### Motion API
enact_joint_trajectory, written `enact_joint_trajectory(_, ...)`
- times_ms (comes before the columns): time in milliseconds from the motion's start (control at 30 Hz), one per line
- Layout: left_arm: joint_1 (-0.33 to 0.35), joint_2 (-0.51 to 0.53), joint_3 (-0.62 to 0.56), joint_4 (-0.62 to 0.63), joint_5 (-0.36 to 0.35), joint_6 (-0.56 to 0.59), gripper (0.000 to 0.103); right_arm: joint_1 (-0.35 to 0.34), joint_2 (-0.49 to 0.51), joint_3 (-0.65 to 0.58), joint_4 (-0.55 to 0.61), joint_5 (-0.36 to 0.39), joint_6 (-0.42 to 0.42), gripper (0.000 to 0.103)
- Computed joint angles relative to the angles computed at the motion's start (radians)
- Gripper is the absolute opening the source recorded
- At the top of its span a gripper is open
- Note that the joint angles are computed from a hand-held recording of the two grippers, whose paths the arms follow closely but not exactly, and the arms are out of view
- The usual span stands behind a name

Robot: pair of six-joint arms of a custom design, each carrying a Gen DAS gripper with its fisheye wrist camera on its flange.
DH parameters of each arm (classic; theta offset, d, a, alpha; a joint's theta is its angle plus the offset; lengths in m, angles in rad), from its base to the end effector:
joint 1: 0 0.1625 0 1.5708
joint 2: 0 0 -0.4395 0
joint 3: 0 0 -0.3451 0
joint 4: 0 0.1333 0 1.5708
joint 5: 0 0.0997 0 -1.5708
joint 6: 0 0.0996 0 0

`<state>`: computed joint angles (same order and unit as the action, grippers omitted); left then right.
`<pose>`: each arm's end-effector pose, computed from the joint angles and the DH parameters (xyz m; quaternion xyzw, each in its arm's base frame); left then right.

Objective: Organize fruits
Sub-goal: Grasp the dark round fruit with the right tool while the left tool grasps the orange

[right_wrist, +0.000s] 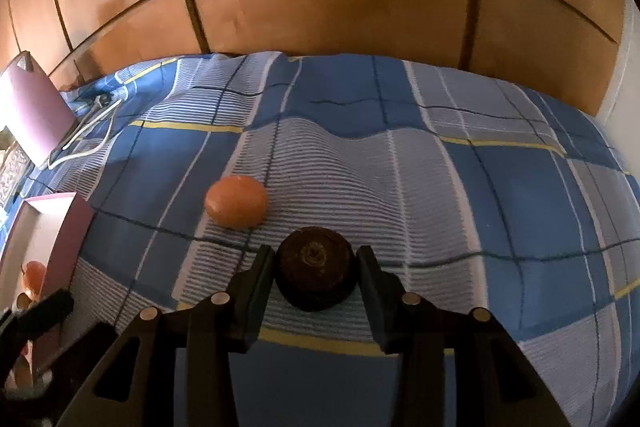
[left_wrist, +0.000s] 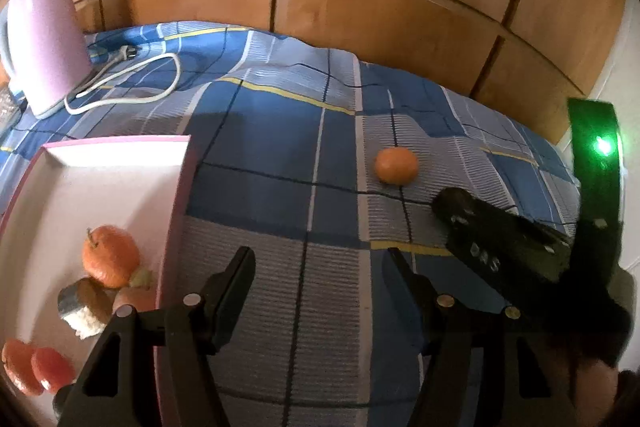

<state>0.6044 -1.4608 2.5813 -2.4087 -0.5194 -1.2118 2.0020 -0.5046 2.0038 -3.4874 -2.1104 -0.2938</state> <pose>-0.1058 -0.3402 0.2134 -0.0347 0.8586 -0.3838 0.3381 0.2983 -0.4519 -0.0069 0.2827 -0.9012 0.2171 0.2464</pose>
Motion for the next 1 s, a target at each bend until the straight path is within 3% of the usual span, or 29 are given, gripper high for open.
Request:
enact_joint_trajectory(200,0.038,0.068,-0.031,-0.107,0.022,0.101,0.066,-0.005,-0.026,0.039,-0.018,-0.025,0.004,0.042)
enact_joint_trajectory(300,0.083,0.127,-0.047,-0.269,0.002,0.225,0.064,-0.011,-0.036,0.056,-0.042,-0.040,0.007,0.042)
enact_joint_trajectory(533,0.169,0.248,-0.100,-0.519,-0.045,0.444,0.053,-0.027,-0.049,0.076,-0.061,-0.026,0.002,0.043)
enact_joint_trajectory(633,0.190,0.281,-0.125,-0.561,-0.060,0.503,0.045,-0.034,-0.053,0.079,-0.062,-0.009,0.006,0.043)
enact_joint_trajectory(1000,0.229,0.382,-0.190,-0.694,-0.055,0.664,0.044,-0.037,-0.058,0.078,-0.053,0.002,0.020,0.043)
